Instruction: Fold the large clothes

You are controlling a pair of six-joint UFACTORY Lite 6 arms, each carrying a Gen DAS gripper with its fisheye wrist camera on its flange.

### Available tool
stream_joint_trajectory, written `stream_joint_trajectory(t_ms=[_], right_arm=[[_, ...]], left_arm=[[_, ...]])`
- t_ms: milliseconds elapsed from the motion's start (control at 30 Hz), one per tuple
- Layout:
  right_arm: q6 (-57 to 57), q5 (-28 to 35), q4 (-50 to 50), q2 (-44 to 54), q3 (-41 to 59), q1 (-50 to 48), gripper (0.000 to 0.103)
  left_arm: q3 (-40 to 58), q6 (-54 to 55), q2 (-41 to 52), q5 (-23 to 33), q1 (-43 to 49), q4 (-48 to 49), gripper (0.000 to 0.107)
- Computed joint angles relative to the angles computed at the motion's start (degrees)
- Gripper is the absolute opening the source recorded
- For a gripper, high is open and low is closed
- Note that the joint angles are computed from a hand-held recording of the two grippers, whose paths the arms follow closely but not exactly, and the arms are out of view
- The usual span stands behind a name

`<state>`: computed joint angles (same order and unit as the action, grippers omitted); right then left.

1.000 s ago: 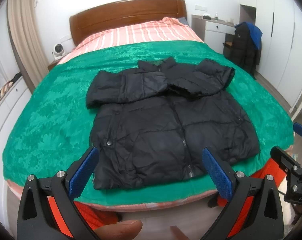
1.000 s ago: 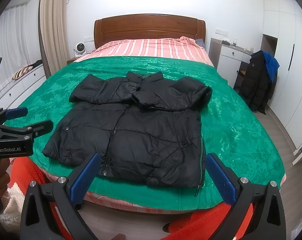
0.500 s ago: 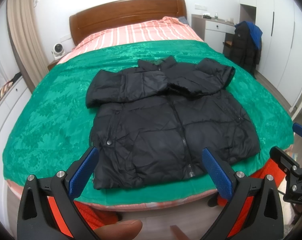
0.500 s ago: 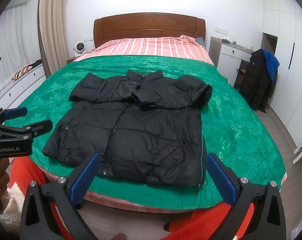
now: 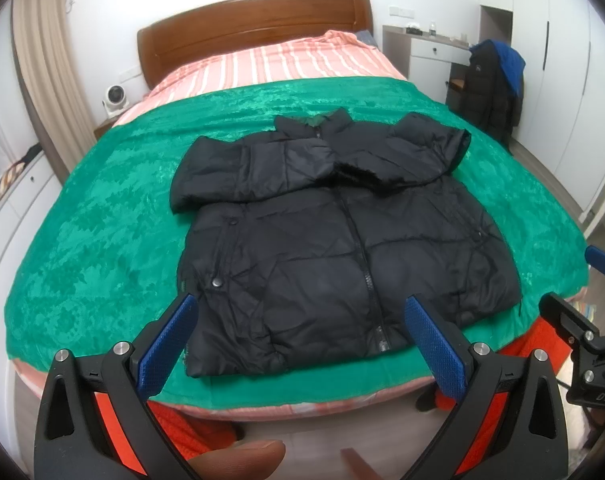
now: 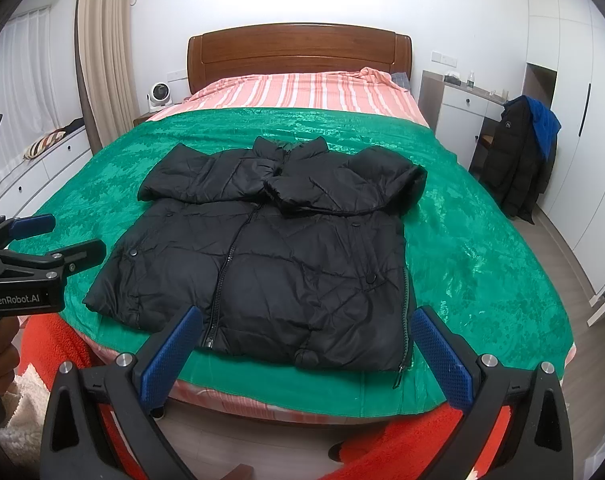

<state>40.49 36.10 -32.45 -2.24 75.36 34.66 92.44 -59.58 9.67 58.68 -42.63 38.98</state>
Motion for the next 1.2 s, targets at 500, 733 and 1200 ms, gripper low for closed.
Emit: stream_joint_trajectory(t_ms=[500,733,1200], right_arm=[[1.42,-0.28,-0.83,-0.16,-0.79,0.43,0.103],[0.98,-0.54,-0.71,-0.42,-0.86,0.01,0.103],[-1.21,-0.44,1.11,0.57,0.44,-0.33,0.103]], left_arm=[[0.21,0.14,0.28,0.01,-0.09,-0.12,0.103],[0.27,0.18,0.33,0.04,-0.08,-0.2,0.103],[0.58,0.4,0.7,-0.02,0.13,-0.45,0.103]])
